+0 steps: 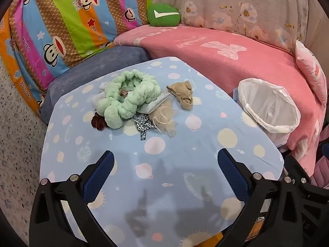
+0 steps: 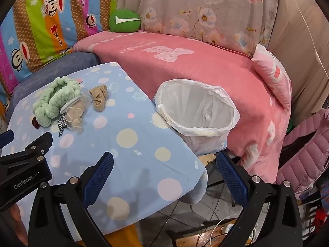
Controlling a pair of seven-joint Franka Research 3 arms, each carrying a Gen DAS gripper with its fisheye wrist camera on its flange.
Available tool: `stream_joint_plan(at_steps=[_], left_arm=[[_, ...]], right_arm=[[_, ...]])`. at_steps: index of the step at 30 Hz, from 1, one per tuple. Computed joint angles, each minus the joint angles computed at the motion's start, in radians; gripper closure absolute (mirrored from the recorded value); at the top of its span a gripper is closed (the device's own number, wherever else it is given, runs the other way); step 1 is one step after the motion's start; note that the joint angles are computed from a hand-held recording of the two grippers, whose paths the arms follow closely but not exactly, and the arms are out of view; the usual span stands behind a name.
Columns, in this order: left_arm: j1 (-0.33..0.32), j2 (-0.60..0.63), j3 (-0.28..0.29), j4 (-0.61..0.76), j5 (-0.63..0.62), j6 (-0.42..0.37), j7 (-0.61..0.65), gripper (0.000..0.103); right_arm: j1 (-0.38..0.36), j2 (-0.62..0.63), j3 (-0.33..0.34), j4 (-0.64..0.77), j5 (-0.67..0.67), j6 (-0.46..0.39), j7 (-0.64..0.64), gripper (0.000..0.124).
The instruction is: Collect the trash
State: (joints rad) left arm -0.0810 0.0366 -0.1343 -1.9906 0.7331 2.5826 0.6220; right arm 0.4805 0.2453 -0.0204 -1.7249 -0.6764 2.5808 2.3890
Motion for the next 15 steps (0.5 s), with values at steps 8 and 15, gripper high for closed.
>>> stream_joint_plan(at_steps=[8, 15], left_arm=[[-0.001, 0.004, -0.001, 0.013, -0.004, -0.003, 0.006, 0.007], [-0.007, 0.005, 0.001, 0.009, 0.018, 0.006, -0.017, 0.007]], right_arm=[[-0.003, 0.001, -0.001, 0.004, -0.004, 0.006, 0.001, 0.028], [-0.002, -0.001, -0.001, 0.004, 0.001, 0.002, 0.000, 0.028]])
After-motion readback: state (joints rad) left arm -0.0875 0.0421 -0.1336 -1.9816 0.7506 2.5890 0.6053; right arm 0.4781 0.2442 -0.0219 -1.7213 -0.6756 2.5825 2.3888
